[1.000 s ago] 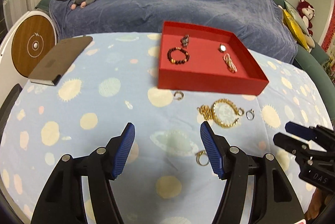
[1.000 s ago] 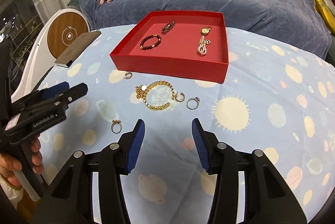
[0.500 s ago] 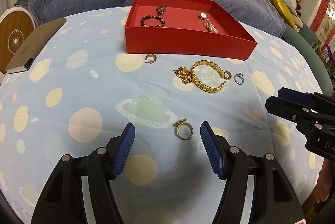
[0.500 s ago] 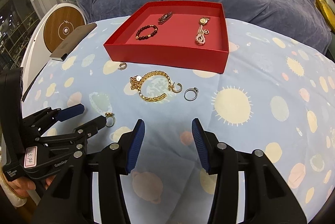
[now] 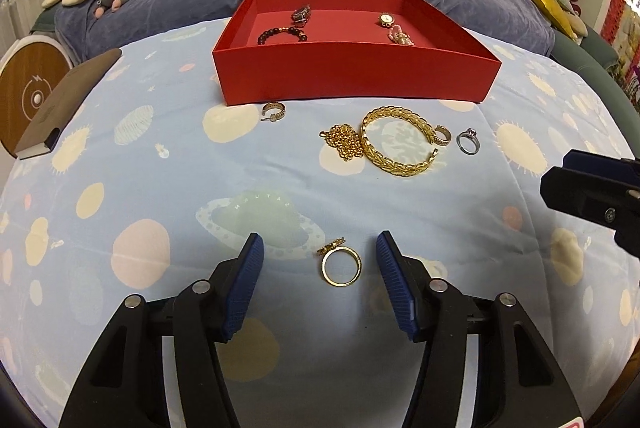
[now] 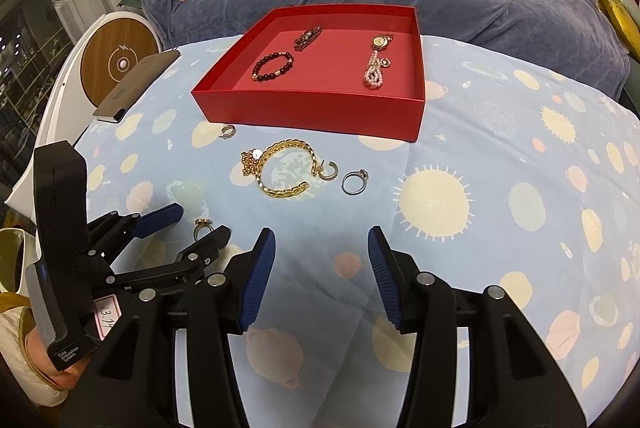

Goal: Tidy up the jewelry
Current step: 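Lower the left tool onto the gold ring and close it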

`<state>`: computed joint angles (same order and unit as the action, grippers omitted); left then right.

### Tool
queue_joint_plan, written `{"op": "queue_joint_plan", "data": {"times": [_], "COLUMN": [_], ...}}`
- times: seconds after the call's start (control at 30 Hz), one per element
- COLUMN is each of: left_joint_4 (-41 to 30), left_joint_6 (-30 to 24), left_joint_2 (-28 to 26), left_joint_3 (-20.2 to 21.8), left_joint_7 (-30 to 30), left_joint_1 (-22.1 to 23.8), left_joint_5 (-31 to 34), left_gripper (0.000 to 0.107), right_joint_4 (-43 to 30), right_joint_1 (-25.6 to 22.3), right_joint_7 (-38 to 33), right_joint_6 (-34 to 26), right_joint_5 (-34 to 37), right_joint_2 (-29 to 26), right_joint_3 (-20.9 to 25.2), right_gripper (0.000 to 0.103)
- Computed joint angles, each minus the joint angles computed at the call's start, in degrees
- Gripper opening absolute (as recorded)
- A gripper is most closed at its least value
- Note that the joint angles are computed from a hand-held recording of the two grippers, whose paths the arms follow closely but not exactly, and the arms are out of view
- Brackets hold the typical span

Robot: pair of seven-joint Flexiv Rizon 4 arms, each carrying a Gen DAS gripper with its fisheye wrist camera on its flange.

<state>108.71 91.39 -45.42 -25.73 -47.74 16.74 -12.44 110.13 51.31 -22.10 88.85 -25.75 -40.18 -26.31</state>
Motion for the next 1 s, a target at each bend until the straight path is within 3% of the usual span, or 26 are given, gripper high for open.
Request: {"op": "queue_joint_plan", "data": {"times": [0.2, 0.67, 0.73, 0.8, 1.0], "left_joint_4": [0.36, 0.49, 0.65, 1.14, 2.09], "left_joint_6": [-0.69, -0.5, -0.95, -1.25, -0.93], "left_joint_2": [-0.09, -0.83, -0.87, -0.89, -0.95], "left_joint_3": [-1.93, -4.12, -4.86, -5.9, -7.16], "left_joint_7": [1.49, 3.09, 3.4, 3.97, 4.92], "left_joint_1": [2.73, 4.42, 4.97, 5.82, 6.81], "left_joint_5": [-0.16, -0.66, -0.54, -0.4, -0.1], "left_gripper": [0.034, 0.034, 0.031, 0.018, 0.017], "right_joint_4": [0.12, -1.18, -1.26, -1.31, -1.35], "right_joint_1": [0.46, -0.04, -0.18, -0.27, -0.89], "right_joint_7": [-0.42, -0.7, -0.72, -0.71, -0.47], "right_joint_6": [0.43, -0.6, -0.48, -0.56, -0.64], "right_joint_5": [0.23, -0.19, -0.45, -0.65, -0.89], "right_joint_2": [0.12, -0.45, -0.45, -0.44, -0.4], "right_joint_3": [-0.38, 0.74, 0.86, 0.94, 1.43], "right_gripper": [0.048, 0.05, 0.05, 0.05, 0.05]}}
